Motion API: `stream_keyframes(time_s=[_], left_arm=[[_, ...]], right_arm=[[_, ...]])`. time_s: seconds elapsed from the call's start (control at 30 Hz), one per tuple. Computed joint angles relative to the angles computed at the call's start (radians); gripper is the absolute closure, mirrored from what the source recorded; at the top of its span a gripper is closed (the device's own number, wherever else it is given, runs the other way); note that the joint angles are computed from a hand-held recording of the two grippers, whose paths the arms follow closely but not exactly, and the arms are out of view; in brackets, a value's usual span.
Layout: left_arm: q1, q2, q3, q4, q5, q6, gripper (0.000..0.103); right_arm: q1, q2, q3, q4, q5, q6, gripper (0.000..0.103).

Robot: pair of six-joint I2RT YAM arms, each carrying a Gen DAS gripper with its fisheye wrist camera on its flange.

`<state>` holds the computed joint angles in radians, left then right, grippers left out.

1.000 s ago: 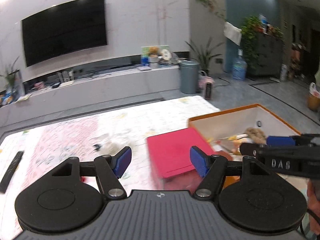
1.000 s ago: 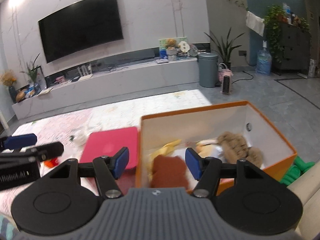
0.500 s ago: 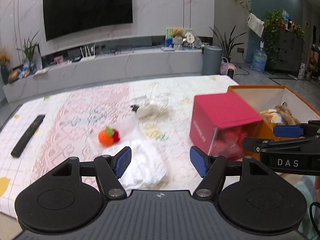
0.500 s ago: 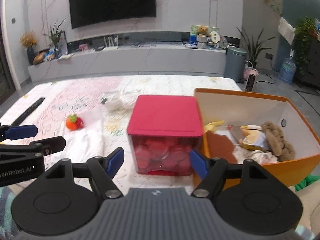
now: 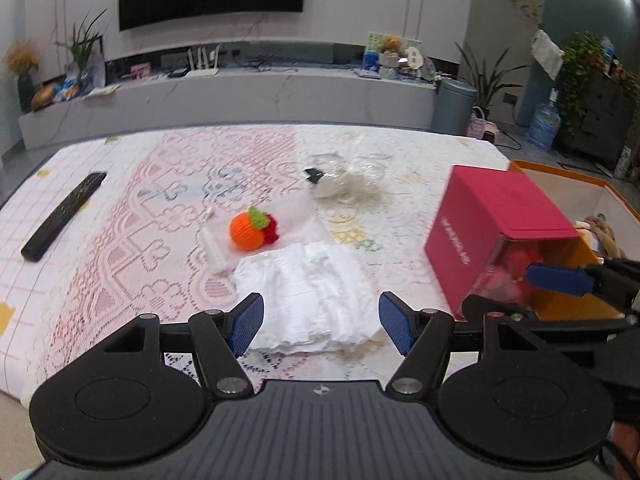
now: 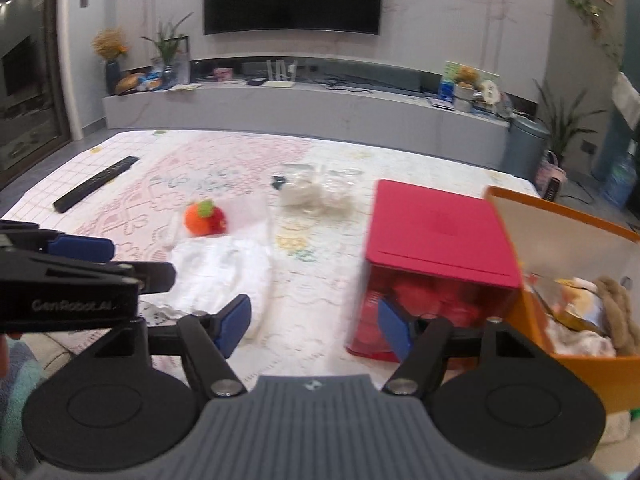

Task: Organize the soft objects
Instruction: 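Move both grippers back toward the white cloth and crocheted fruit, then grasp the white cloth with the left gripper and lift it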

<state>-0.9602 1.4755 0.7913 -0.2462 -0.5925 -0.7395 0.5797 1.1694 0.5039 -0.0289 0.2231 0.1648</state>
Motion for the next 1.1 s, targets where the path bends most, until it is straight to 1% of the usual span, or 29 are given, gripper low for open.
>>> stream_keyframes(time_s=[0.07,0.13,0.2,0.23,0.3,0.37,0.4,0.5,0.57,0.73,0.8,0.9,0.97,1.03,1.1], left_arm=[[0.027,0.003,-0.004,0.000,0.024,0.002,0.026],[0.056,0.015,-0.005,-0.003,0.048,-0.010,0.026],[0.083,0.029,-0.010,0.010,0.072,-0.017,0.026],[0.099,0.038,-0.010,0.017,0.087,-0.021,0.026],[0.136,0.049,-0.020,0.055,0.141,-0.032,0.026],[0.180,0.061,-0.043,0.118,0.205,-0.061,0.026],[0.196,0.075,-0.041,0.128,0.219,-0.076,0.026],[0.230,0.119,-0.015,0.115,0.229,-0.116,0.023],[0.248,0.146,0.006,0.109,0.253,-0.127,0.022],[0.256,0.232,0.082,0.055,0.246,-0.119,0.021],[0.263,0.257,0.100,0.050,0.268,-0.119,0.021],[0.269,0.285,0.121,0.041,0.291,-0.120,0.023],[0.276,0.291,0.120,0.055,0.311,-0.120,0.024],[0.275,0.286,0.113,0.084,0.324,-0.116,0.029],[0.274,0.287,0.109,0.115,0.341,-0.109,0.032]], right_arm=[[0.011,0.052,0.014,0.030,-0.009,-0.004,0.038],[0.018,0.102,0.026,0.064,-0.022,-0.013,0.041],[0.028,0.159,0.044,0.090,-0.032,-0.029,0.048],[0.029,0.193,0.052,0.110,-0.039,-0.043,0.049],[0.025,0.254,0.071,0.140,-0.057,-0.060,0.056],[0.017,0.327,0.100,0.169,-0.079,-0.068,0.061],[0.011,0.359,0.116,0.180,-0.088,-0.069,0.062],[-0.012,0.455,0.165,0.218,-0.105,-0.083,0.066],[-0.034,0.517,0.205,0.233,-0.120,-0.083,0.066],[-0.076,0.609,0.254,0.279,-0.197,-0.034,0.066],[-0.084,0.634,0.261,0.297,-0.222,-0.032,0.074],[-0.101,0.660,0.261,0.315,-0.275,-0.027,0.084],[-0.104,0.679,0.264,0.321,-0.298,-0.025,0.086],[-0.105,0.687,0.251,0.347,-0.302,-0.017,0.086],[-0.111,0.688,0.246,0.355,-0.315,-0.013,0.086]])
